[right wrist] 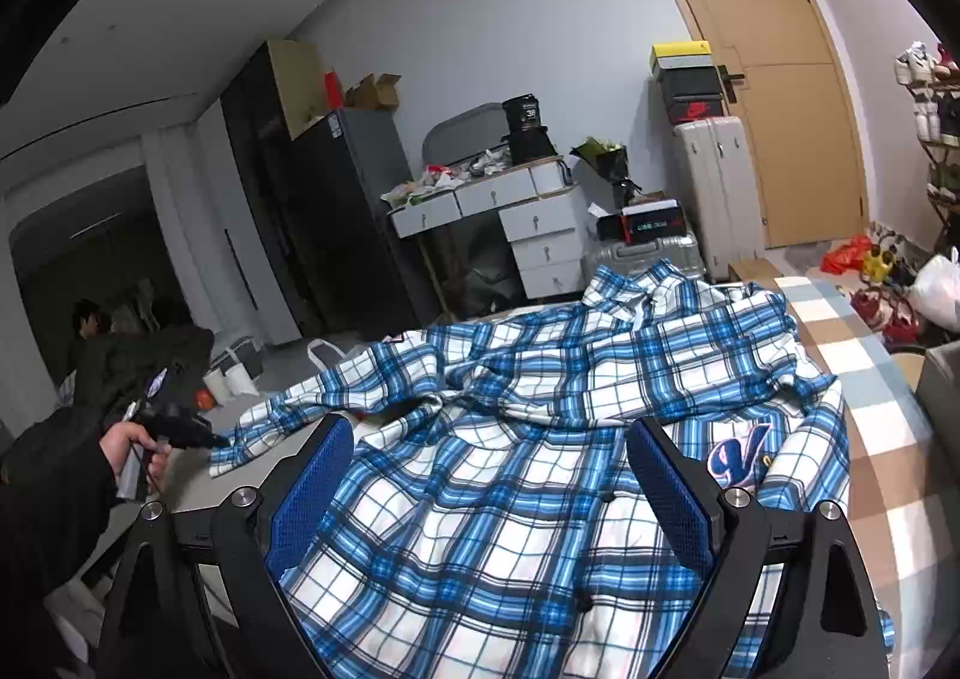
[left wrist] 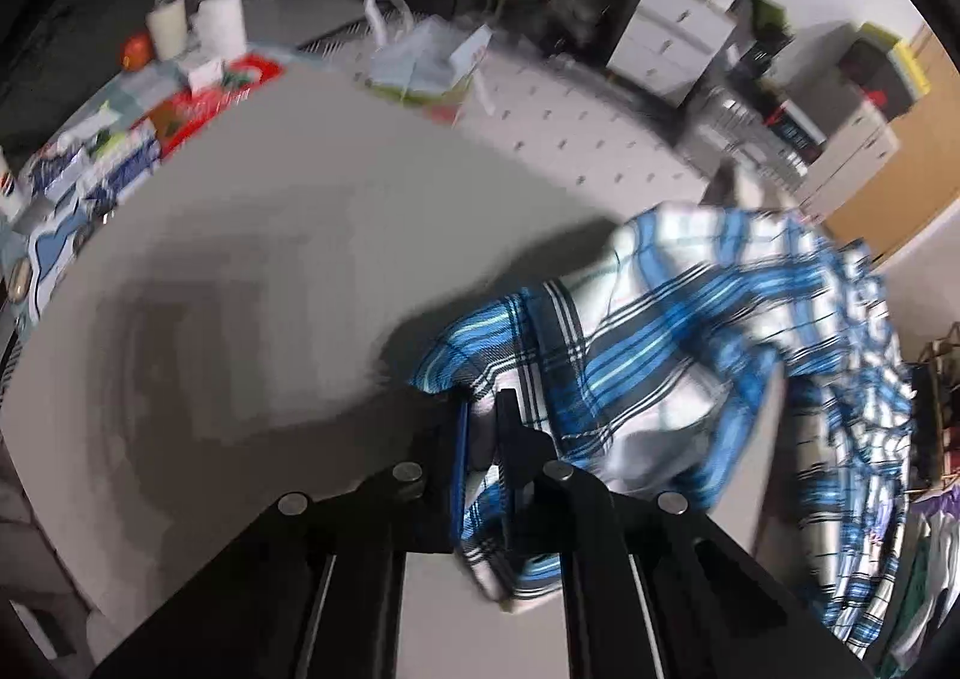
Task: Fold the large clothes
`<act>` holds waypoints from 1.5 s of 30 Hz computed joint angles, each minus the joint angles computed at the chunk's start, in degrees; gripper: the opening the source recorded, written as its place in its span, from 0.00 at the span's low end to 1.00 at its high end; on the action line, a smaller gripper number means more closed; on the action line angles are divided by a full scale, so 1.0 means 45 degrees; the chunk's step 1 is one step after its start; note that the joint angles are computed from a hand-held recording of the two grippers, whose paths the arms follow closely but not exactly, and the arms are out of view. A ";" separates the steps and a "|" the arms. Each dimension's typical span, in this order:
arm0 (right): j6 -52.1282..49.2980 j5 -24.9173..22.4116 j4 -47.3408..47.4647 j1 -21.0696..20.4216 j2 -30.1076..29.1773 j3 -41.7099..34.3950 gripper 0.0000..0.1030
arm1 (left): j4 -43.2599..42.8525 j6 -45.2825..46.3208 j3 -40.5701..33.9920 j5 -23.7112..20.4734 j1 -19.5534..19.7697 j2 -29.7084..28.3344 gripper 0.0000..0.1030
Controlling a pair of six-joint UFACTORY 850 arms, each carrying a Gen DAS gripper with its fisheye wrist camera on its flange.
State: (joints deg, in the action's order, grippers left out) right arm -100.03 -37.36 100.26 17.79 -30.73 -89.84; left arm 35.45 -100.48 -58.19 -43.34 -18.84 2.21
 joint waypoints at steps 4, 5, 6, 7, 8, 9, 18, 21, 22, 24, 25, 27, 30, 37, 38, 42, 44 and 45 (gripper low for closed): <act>0.0101 -0.0006 -0.0035 -0.0031 0.0020 0.0006 0.91 | 0.2726 -0.1186 0.0018 0.0225 -0.0792 0.0458 0.04; 0.0209 -0.0012 -0.0109 -0.0036 0.0007 -0.0020 0.91 | 0.3438 -0.1456 0.0053 0.0538 -0.0941 0.0522 0.04; 0.0315 -0.0013 -0.0177 -0.0044 -0.0003 -0.0041 0.91 | 0.4117 -0.1712 0.0111 0.0843 -0.1058 0.0600 0.04; 0.0402 -0.0003 -0.0240 -0.0048 -0.0011 -0.0061 0.91 | 0.4740 -0.1955 0.0242 0.1099 -0.1121 0.0706 0.04; 0.0467 -0.0003 -0.0294 -0.0056 -0.0014 -0.0071 0.91 | 0.5391 -0.2218 0.0400 0.1494 -0.1172 0.0821 0.04; 0.0516 0.0014 -0.0324 -0.0057 -0.0016 -0.0083 0.91 | 0.5815 -0.2262 0.0588 0.2054 -0.1176 0.0914 0.04; 0.0665 0.0149 -0.0518 -0.0034 0.0005 -0.0093 0.91 | 0.3655 -0.1125 0.1635 0.3481 -0.0078 0.0705 0.05; 0.0822 0.0254 -0.0750 0.0006 -0.0020 -0.0157 0.91 | 0.3084 -0.0850 0.1792 0.3504 -0.0028 0.0761 0.19; 0.0860 0.0257 -0.0809 0.0013 -0.0027 -0.0166 0.91 | 0.2889 -0.0613 0.1758 0.3300 -0.0064 0.0718 0.23; 0.0835 0.0273 -0.0832 0.0028 -0.0026 -0.0157 0.91 | 0.2714 -0.0394 0.1448 0.2580 -0.0265 0.0518 0.42; 0.0834 0.0297 -0.0830 0.0037 -0.0028 -0.0157 0.91 | 0.2860 -0.0633 0.1485 0.2176 -0.0334 0.0557 0.46; 0.0878 0.0350 -0.0935 0.0063 -0.0042 -0.0183 0.91 | 0.2921 -0.0955 0.1466 0.1935 -0.0373 0.0541 0.55; 0.0850 0.0426 -0.1063 0.0102 -0.0040 -0.0186 0.91 | 0.3046 -0.1419 0.1787 0.2581 -0.0208 0.0725 0.55; 0.0712 0.0661 -0.1335 0.0222 -0.0029 -0.0192 0.91 | 0.3302 -0.0810 0.1294 0.3341 -0.0228 0.0202 0.55; 0.0682 0.0712 -0.1349 0.0233 -0.0022 -0.0185 0.91 | 0.3049 -0.0348 0.1164 0.3320 -0.0190 0.0114 0.43; 0.0442 0.0840 -0.1258 0.0237 0.0047 -0.0054 0.91 | 0.0286 0.2489 0.0491 0.3257 0.0335 -0.0064 0.03; 0.0618 0.0816 -0.1397 0.0228 0.0021 -0.0095 0.91 | 0.1001 0.1376 0.0270 0.2649 0.0441 0.0339 0.03; 0.0816 0.0785 -0.1557 0.0222 -0.0018 -0.0157 0.91 | 0.1040 0.0998 0.0280 0.2880 0.0666 0.0691 0.03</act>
